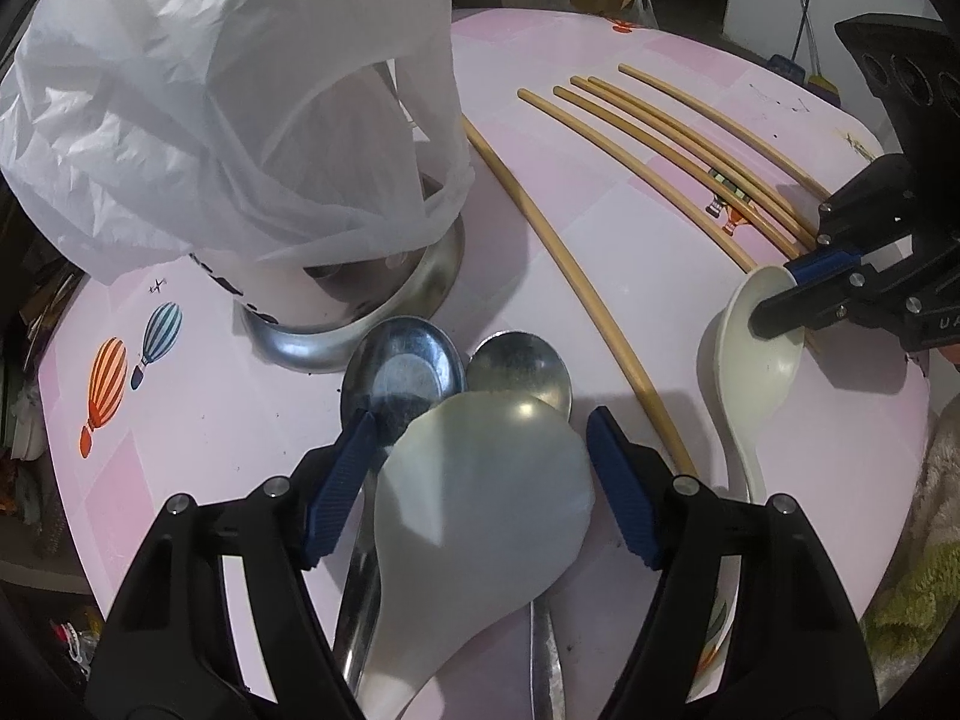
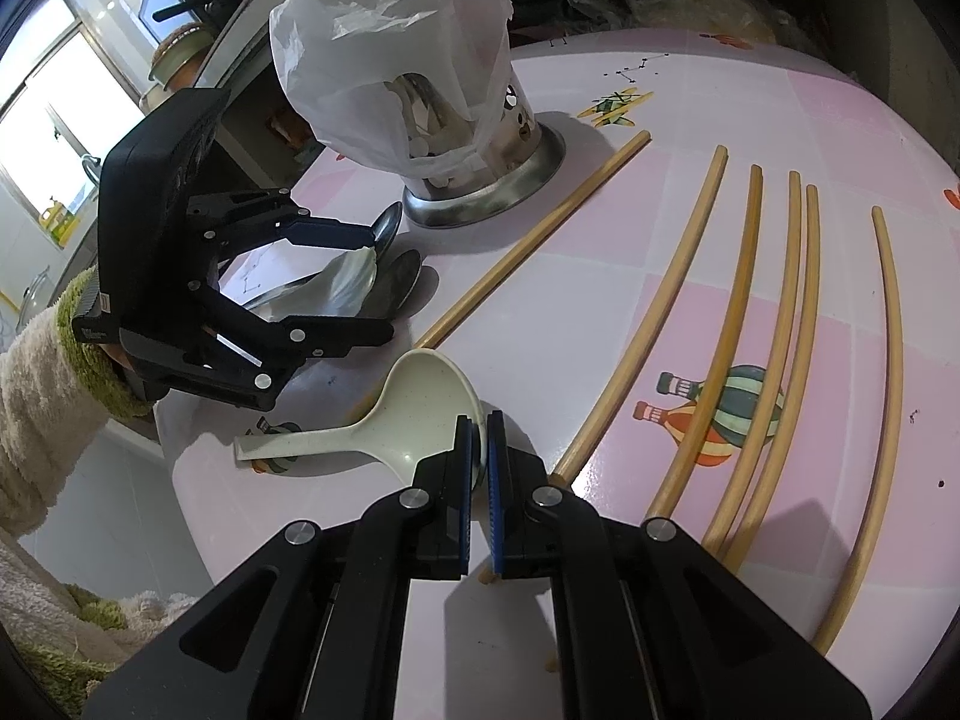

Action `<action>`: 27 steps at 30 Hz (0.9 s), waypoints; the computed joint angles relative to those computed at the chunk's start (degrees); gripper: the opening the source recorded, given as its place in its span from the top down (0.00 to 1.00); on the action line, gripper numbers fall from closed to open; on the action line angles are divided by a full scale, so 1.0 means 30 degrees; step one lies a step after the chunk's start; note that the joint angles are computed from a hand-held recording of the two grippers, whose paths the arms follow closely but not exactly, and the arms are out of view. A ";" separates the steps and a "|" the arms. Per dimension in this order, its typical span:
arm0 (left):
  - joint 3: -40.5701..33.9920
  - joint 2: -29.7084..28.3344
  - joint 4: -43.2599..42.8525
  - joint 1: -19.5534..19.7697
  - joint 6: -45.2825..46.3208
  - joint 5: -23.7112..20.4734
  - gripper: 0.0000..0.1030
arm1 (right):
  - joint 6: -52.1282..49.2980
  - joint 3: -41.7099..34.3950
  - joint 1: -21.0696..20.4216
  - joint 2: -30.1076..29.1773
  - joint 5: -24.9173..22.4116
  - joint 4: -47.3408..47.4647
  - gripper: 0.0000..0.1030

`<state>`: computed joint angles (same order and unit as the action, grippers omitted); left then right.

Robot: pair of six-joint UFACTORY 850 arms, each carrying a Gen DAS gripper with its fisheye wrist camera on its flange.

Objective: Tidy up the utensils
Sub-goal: 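Grasp the white rice spoon by its handle with the left gripper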

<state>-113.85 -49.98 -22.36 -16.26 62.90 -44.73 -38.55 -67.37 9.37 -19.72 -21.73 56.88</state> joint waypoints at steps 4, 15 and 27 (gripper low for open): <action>-0.0148 -0.0056 0.0052 0.0099 0.0319 -0.0427 0.33 | -0.0221 0.0077 -0.0034 0.0024 -0.0015 0.0243 0.95; 0.0159 0.0137 0.0143 0.0024 0.0670 -0.0195 0.37 | -0.0133 0.0080 -0.0015 0.0037 0.0035 0.0162 0.95; 0.0161 0.0183 0.0276 0.0073 0.0473 -0.0162 0.41 | -0.0256 0.0151 -0.0034 0.0046 0.0069 0.0405 0.95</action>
